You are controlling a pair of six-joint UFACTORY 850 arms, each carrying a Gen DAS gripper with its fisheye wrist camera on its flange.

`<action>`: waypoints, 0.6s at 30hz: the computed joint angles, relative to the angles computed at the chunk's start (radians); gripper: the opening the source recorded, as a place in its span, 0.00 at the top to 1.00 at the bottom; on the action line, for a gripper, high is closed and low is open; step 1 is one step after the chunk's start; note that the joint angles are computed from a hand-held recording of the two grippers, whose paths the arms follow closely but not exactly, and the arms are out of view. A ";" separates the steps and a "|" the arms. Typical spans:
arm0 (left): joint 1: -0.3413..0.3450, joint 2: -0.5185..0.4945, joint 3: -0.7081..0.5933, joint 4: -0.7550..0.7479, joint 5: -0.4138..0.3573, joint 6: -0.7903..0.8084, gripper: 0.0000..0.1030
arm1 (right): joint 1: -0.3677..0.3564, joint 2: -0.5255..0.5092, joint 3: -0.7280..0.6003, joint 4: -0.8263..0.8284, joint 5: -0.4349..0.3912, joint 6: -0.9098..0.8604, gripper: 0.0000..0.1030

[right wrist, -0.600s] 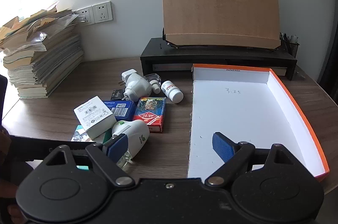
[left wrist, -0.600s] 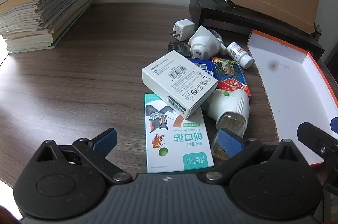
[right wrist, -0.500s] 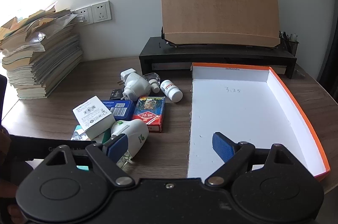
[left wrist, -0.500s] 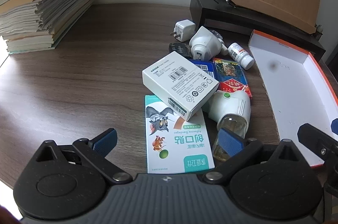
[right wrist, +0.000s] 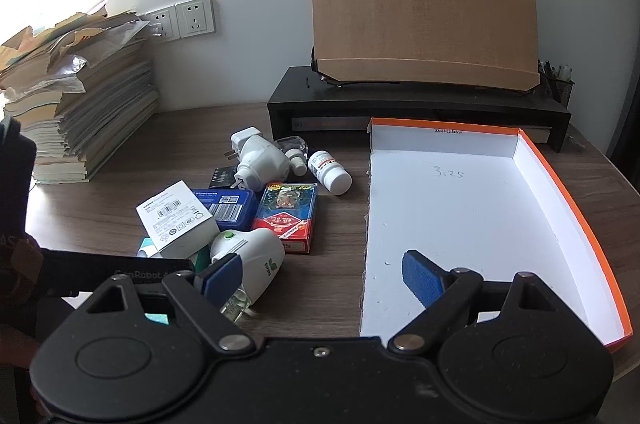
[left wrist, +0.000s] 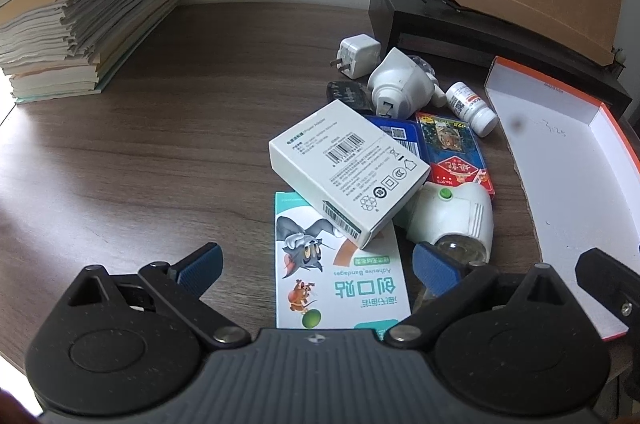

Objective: Organize rigid objects
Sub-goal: 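Grasp the green-white bandage box with the left gripper while the right grasps the white repellent heater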

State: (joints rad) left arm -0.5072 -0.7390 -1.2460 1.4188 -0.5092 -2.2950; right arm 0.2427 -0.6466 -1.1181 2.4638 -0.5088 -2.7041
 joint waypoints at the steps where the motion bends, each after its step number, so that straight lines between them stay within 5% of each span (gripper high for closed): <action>1: 0.003 -0.005 -0.002 0.007 0.008 -0.005 0.02 | 0.000 -0.003 -0.005 -0.007 0.004 0.007 0.01; 4: 0.012 -0.016 0.001 0.059 0.033 -0.048 0.16 | 0.002 -0.009 -0.013 -0.005 0.013 0.002 0.01; 5: 0.017 -0.017 0.006 0.082 0.051 -0.067 0.28 | 0.003 -0.012 -0.018 -0.008 0.018 0.003 0.01; 18: 0.027 0.061 0.111 0.109 0.076 0.015 0.31 | 0.029 -0.088 -0.111 -0.176 0.060 0.191 0.01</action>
State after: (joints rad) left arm -0.4806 -0.6781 -1.1347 1.5282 -0.4331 -2.2797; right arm 0.2712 -0.7349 -1.2291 2.2874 -0.4488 -2.5134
